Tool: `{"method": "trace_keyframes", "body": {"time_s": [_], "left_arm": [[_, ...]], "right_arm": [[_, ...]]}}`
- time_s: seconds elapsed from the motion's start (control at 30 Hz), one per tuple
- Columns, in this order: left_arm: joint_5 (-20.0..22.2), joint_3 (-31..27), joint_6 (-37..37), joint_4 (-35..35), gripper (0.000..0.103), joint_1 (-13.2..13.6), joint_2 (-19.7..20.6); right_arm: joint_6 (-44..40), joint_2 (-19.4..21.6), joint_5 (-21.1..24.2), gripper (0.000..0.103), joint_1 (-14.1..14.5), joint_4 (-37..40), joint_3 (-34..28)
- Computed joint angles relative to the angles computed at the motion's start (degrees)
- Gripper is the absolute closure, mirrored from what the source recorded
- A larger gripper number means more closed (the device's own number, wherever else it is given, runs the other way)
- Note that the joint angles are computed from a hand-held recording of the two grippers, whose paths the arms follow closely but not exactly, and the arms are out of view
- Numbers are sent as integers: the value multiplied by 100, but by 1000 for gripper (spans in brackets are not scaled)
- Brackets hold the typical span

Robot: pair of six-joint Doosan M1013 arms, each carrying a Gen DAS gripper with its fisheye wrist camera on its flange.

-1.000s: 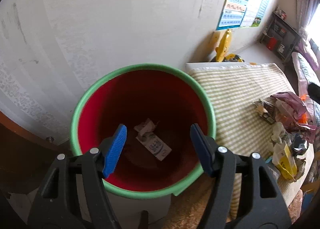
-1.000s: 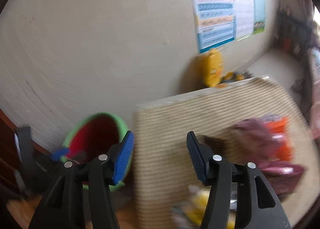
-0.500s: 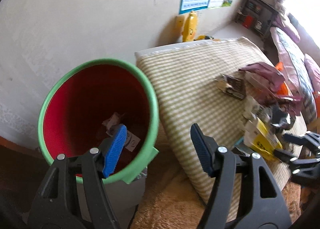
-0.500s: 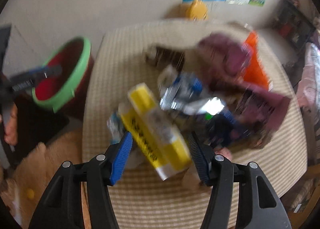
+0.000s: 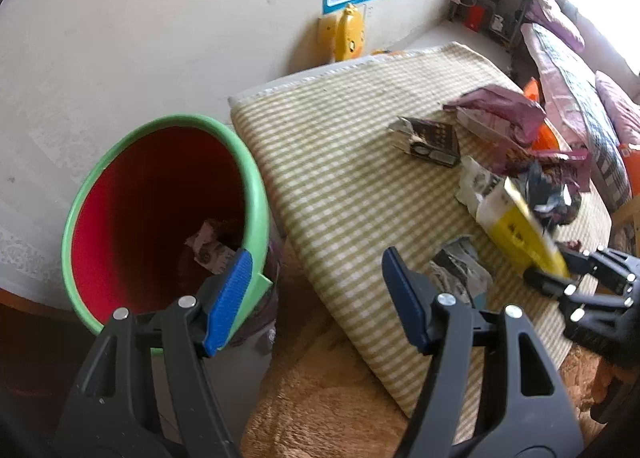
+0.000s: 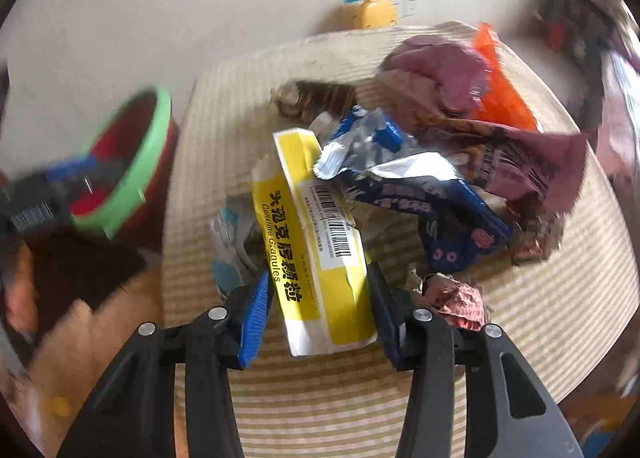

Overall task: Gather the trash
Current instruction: 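Grasp the yellow box with the right gripper while the left gripper returns to the table, then grasp the crumpled silver wrapper with the left gripper while the right gripper holds the yellow box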

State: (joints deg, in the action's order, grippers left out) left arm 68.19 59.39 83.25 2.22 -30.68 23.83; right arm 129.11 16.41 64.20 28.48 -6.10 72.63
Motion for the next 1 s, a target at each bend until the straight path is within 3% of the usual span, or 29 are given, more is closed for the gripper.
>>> {"method": "trace_keyframes", "body": {"time_s": [0.23,0.33,0.5,0.63,0.73,1.0], "left_arm": [[397,-65,474,-841,38,-103,107],[659,-156,702,-1242,39,-174,223],[856,-352,725,-1262,39,-329,453],[1009,-433,668,-1529,73,-288,579],[868,-386,718,-1373,83,-308,520],[252,-196,442,-826,86,-270,274]], "right_arm": [[1313,-401,-733,60,-83,-250,363],[1557,-442,-773,59,-114,-348,377],[1784,-492,-843,59,-129,-378,480],[1943,-583,-870,59,-61,-467,597],[2008,-627,-920,59,-70,-519,651],[2092,-632,-1021,59,-43,-612,652]]}}
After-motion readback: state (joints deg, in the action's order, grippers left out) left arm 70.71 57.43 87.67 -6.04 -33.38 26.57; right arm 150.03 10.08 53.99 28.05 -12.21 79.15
